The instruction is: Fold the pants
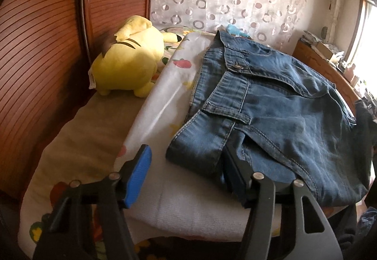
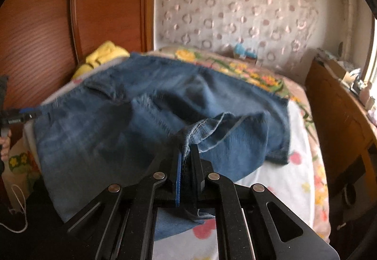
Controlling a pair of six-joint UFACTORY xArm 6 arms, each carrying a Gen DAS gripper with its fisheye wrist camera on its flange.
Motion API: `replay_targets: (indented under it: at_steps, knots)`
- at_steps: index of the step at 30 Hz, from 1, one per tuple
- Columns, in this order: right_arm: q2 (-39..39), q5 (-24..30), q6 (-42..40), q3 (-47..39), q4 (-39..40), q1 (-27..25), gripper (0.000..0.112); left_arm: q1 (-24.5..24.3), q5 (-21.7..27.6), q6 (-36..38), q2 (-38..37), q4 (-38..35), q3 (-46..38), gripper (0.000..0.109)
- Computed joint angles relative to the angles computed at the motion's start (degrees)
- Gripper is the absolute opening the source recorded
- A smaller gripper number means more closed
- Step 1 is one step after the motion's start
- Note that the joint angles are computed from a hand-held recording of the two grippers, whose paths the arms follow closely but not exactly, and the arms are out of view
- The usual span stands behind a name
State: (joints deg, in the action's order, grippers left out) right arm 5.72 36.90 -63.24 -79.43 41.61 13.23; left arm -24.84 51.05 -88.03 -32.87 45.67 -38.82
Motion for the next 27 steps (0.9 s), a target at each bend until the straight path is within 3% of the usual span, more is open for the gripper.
replay_targets:
  at_steps: [4,6,9,19,27]
  knots:
    - [1.39,1.35,2.44,0.12,-1.46,-0.66,0.008,-0.02,-0.37,0.15,0.23,0.47,0.16,0.052]
    - [0.68,1.16,2.80,0.74,-0.57,-1.26,0.031,-0.21,-0.08,0.10,0.38,0.81,0.08,0.051]
    - [-1.68,2.89,0.70,1.75,2.94,-3.43,0.042,-0.78,1.15,0.38,1.20,1.07,-0.68,0.051]
    - [-5.63,5.53,-0.05,5.59,2.90,-7.69,0.045,-1.11,2.34,1.00,2.31,1.35,-1.68,0.051]
    - [-2.96,7.73,2.97,4.43,2.20,-7.65,0.045,-0.87,-0.29,0.67,2.26,1.73,-1.50,0.024]
